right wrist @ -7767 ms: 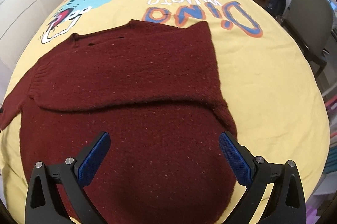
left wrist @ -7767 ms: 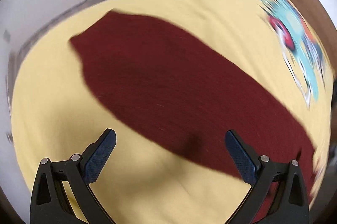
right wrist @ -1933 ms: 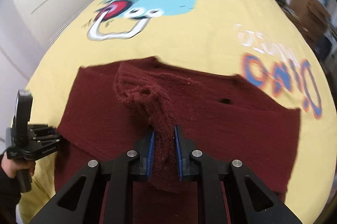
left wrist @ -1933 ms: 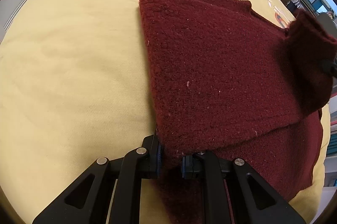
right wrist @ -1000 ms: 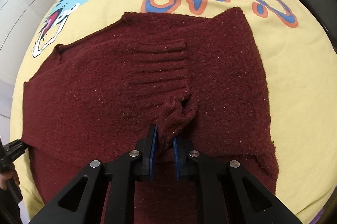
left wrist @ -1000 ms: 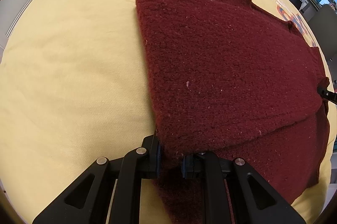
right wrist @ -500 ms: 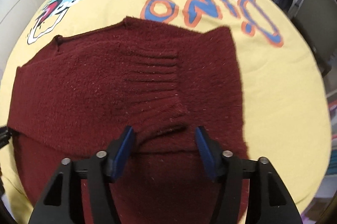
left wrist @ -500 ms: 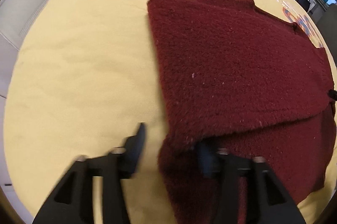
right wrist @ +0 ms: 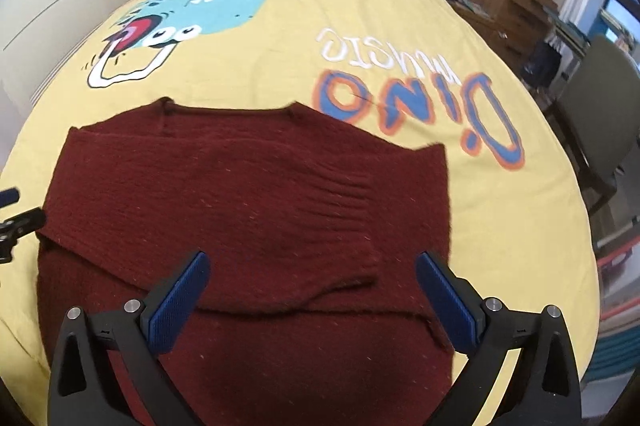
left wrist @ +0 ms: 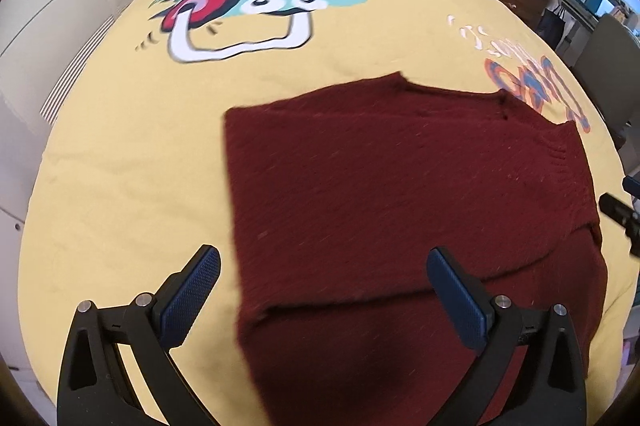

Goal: Fold small clothes

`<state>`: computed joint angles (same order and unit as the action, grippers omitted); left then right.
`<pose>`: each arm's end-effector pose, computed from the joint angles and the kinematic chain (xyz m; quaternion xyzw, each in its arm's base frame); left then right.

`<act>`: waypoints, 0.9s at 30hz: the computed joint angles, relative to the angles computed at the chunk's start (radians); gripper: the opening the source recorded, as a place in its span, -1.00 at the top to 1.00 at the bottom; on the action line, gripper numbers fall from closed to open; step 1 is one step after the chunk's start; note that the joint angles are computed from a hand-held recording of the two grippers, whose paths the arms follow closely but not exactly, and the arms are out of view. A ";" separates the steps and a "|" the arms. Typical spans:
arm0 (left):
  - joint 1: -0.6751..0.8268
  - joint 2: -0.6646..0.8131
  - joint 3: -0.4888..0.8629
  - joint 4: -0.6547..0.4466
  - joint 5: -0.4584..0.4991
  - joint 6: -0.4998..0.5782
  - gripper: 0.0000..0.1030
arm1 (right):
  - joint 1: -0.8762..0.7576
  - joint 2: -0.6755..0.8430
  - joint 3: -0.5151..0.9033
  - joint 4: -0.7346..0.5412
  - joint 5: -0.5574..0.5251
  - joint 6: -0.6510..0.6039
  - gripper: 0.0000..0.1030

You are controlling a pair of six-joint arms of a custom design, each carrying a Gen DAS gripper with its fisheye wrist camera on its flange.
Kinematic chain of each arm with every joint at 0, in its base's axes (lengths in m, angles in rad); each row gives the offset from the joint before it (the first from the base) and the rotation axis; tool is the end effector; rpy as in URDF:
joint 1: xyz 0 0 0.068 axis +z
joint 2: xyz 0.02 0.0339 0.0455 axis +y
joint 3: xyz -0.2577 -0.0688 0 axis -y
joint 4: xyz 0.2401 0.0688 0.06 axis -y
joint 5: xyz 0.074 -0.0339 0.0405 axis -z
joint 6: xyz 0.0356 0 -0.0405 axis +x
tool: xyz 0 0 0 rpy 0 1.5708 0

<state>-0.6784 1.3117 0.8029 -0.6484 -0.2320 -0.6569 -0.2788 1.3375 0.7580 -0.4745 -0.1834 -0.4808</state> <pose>0.1893 -0.1421 0.1986 -0.0133 0.9723 -0.0373 0.2303 0.2402 -0.0620 0.1882 -0.1204 0.9555 -0.0121 0.2691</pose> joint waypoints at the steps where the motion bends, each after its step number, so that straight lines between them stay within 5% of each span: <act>1: -0.004 0.038 0.011 0.029 -0.004 -0.005 -0.98 | 0.022 0.003 -0.010 0.012 0.006 0.010 -0.99; 12: -0.083 0.384 0.072 0.217 -0.022 -0.044 -0.98 | 0.184 0.168 -0.178 0.330 0.144 0.067 -0.99; 16: -0.069 0.358 0.003 0.274 -0.040 -0.016 -0.98 | 0.095 0.265 -0.172 0.394 0.098 0.028 -0.99; 27: 0.052 0.267 -0.157 0.398 0.015 0.057 -0.99 | -0.132 0.356 -0.070 0.325 -0.030 -0.047 -0.99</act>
